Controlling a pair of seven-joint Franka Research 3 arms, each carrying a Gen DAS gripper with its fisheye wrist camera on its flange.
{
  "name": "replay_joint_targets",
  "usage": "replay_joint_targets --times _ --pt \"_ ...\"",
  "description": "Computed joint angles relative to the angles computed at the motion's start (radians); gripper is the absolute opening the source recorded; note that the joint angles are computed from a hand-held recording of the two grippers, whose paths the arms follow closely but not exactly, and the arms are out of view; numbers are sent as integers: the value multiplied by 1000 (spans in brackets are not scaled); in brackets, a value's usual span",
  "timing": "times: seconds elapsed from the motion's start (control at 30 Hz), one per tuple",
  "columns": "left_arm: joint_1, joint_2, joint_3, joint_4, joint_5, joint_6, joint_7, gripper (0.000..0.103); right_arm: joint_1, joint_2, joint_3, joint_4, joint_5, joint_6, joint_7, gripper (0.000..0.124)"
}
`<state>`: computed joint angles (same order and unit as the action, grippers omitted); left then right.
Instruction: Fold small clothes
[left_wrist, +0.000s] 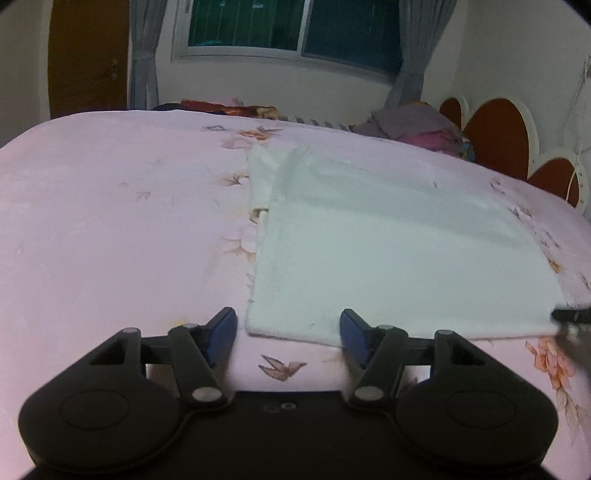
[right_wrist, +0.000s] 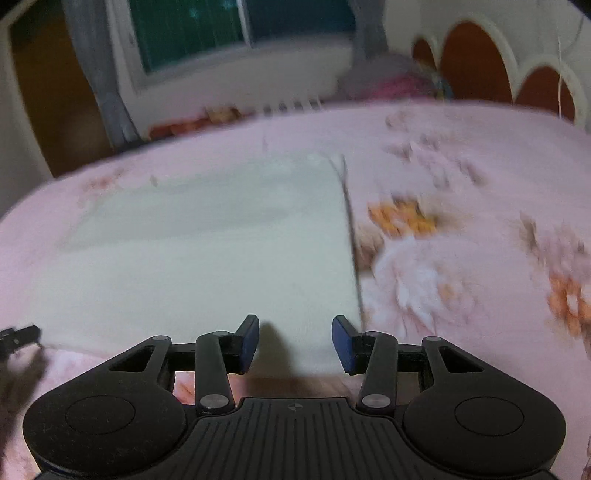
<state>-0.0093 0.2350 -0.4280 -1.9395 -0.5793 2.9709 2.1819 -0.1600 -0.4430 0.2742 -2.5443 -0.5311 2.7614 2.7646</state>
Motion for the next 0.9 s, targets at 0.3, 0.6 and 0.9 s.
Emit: replay_joint_targets --times 0.3,0.6,0.9 --pt "76 -101 -48 -31 -450 -233 108 36 -12 -102 28 -64 49 111 -23 0" --pt "-13 37 8 80 -872 -141 148 36 -70 -23 100 -5 155 214 -105 0" --pt "-127 188 73 273 -947 -33 121 22 -171 321 158 314 -30 214 -32 0"
